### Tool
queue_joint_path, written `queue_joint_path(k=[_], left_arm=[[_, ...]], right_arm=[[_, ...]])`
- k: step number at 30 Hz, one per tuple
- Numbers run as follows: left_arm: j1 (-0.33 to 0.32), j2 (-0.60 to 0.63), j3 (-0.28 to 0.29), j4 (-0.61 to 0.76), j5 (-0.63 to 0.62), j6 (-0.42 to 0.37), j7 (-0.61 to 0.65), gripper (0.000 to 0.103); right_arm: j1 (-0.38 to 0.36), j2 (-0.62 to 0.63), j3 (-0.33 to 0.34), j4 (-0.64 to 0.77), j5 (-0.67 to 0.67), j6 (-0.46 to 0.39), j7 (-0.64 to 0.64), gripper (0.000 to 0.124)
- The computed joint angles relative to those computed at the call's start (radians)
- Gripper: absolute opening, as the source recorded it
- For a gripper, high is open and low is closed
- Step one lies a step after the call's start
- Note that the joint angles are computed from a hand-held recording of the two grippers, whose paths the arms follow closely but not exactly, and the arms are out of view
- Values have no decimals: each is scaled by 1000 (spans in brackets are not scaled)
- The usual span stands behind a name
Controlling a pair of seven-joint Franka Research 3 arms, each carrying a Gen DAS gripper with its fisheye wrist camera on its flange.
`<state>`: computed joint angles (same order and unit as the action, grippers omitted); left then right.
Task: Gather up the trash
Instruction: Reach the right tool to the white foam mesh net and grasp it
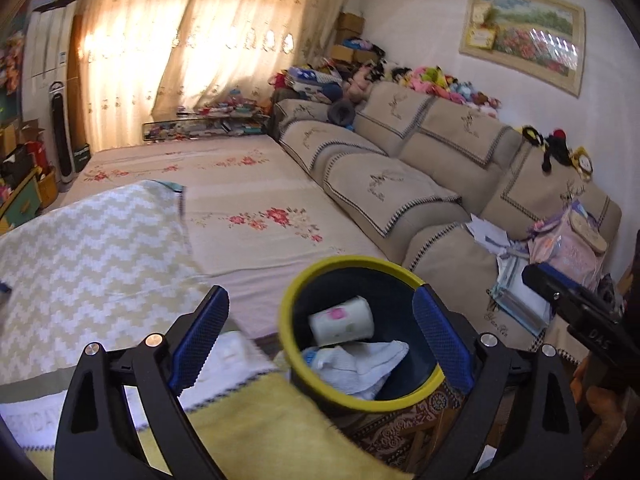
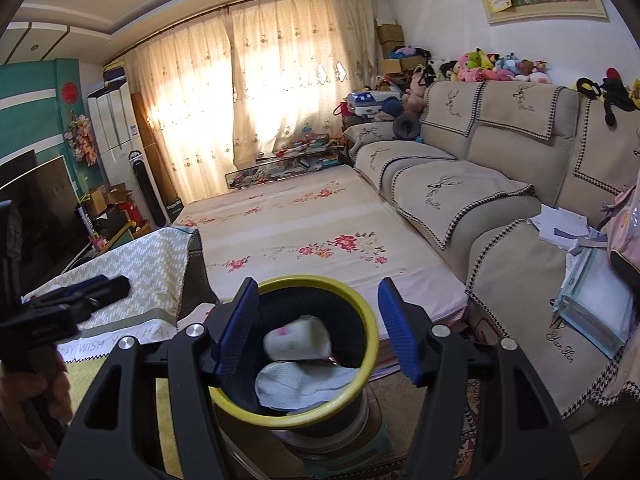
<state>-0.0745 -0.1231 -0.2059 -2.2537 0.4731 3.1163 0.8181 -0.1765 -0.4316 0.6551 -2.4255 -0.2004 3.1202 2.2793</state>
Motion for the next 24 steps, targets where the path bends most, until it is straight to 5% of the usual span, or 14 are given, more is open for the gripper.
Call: queue_joint_path(k=[5, 9, 19, 24], left_arm=[[240, -221, -86, -196, 117, 61, -177, 97], [391, -417, -96, -361, 116, 63, -203, 98], [608, -685, 142, -651, 61, 65, -14, 98], [723, -692, 160, -712, 34, 154, 72, 98]], right_arm=[[16, 54, 22, 55, -26, -13, -6, 59], [80, 141, 7, 127, -67, -15, -22, 59], [302, 564, 60, 534, -287, -126, -68, 59], [514, 822, 36, 854, -314, -266, -197, 59]])
